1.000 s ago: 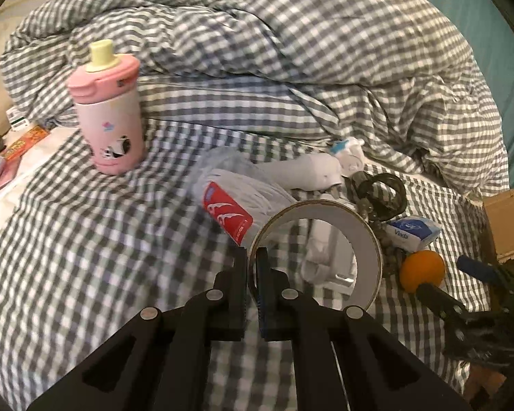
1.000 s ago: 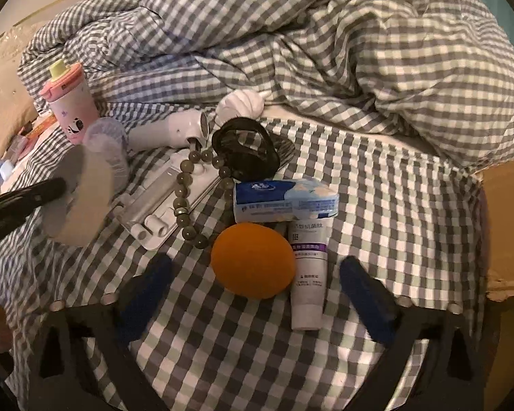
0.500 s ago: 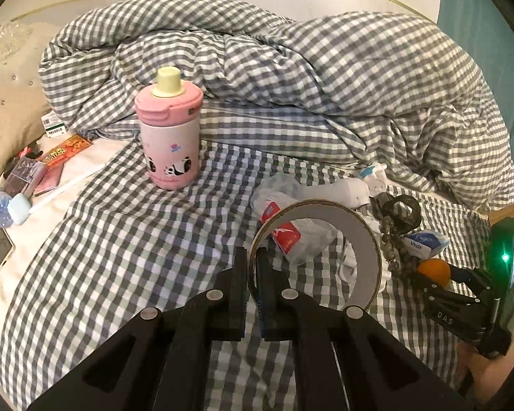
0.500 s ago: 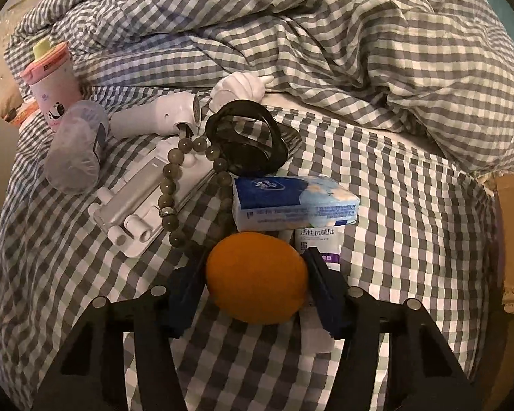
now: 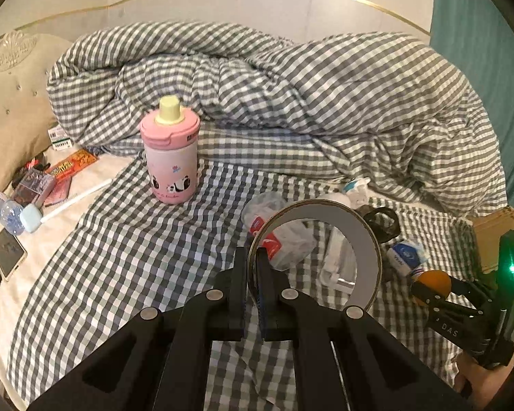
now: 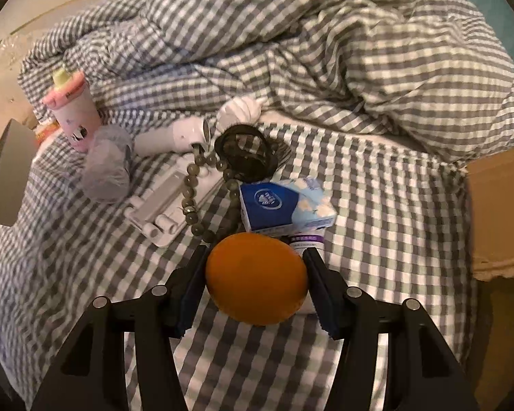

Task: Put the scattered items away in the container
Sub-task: 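Carry the tape roll and orange over the cardboard box with both tools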

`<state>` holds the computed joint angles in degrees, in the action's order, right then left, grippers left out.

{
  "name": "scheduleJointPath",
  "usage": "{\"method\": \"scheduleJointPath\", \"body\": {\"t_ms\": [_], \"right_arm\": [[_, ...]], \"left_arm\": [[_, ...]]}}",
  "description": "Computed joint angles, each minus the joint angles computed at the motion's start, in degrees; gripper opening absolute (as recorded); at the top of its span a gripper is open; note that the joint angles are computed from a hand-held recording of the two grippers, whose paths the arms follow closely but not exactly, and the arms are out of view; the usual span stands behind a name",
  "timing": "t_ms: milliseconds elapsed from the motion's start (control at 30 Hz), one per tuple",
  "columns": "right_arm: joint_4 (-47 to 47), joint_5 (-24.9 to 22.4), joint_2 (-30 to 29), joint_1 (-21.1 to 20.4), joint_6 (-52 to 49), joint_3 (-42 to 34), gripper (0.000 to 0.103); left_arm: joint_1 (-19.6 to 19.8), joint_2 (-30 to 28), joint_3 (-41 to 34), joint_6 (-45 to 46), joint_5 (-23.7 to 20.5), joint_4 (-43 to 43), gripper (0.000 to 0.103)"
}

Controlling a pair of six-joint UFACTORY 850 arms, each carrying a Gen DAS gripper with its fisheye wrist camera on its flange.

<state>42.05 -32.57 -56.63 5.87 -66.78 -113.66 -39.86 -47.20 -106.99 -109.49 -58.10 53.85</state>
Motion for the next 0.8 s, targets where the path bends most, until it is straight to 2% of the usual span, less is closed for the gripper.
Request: {"method": "scheduleJointPath", "body": {"t_ms": [467, 800], "right_arm": [[15.9, -1.0, 12.3, -3.9, -16.1, 12.1, 0.056], [26.9, -4.4, 22.3, -7.7, -28.0, 21.1, 0.056]], "left_arm": [[-4.5, -1.5, -8.1, 3.5, -5.0, 1.6, 0.004], [-8.5, -3.2, -14.8, 6.5, -10.4, 3.2, 0.004]]}}
